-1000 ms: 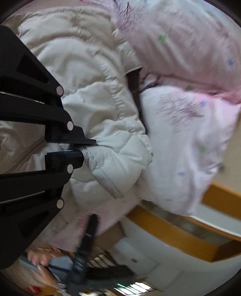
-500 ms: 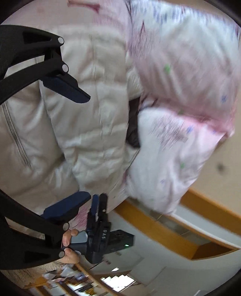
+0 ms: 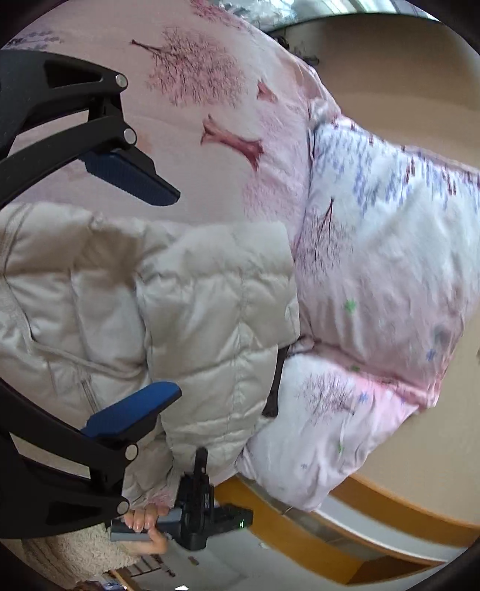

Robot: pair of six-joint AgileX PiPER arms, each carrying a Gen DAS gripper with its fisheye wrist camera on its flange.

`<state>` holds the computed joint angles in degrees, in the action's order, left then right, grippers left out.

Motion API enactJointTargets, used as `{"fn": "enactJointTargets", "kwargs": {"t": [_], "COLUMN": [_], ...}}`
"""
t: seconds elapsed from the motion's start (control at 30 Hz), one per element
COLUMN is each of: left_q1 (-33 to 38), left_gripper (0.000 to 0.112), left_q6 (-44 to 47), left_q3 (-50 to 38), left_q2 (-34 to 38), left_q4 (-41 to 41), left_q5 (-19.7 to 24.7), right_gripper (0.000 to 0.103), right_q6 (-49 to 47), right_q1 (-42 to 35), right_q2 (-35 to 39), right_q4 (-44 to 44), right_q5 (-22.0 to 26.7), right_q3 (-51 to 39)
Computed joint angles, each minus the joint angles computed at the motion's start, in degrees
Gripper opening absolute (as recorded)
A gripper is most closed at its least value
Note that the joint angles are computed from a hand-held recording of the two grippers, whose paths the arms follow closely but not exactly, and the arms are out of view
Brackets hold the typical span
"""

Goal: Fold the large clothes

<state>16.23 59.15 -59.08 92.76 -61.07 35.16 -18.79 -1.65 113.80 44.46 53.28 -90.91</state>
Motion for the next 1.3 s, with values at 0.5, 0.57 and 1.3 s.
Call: {"fn": "enactJointTargets", "kwargs": {"t": [0.5, 0.57, 1.3], "left_q1": [-1.7, -0.2, 22.0], "left_gripper": [0.101, 0.101, 0.099], "left_q6": [-4.1, 1.0, 17.0], "left_q3": [3.9, 5.9, 17.6], "left_q2": [-1.6, -3.0, -1.8], "left_q4": [8.2, 3.7, 0.3], "left_q5": [-8.8, -8.6, 17.1], "right_gripper": [0.037, 0.057, 0.084], "right_q6": [7.9, 6.5, -38.2], "right_q1": [-0.7, -1.6, -50.1], "right_q2": [-1.1, -5.9, -21.8], "right_q4": [-8.8, -9.8, 6.4], "right_q5": [-3.7, -5.6, 11.2], "right_q3": [1.1, 4.9, 43.0]}}
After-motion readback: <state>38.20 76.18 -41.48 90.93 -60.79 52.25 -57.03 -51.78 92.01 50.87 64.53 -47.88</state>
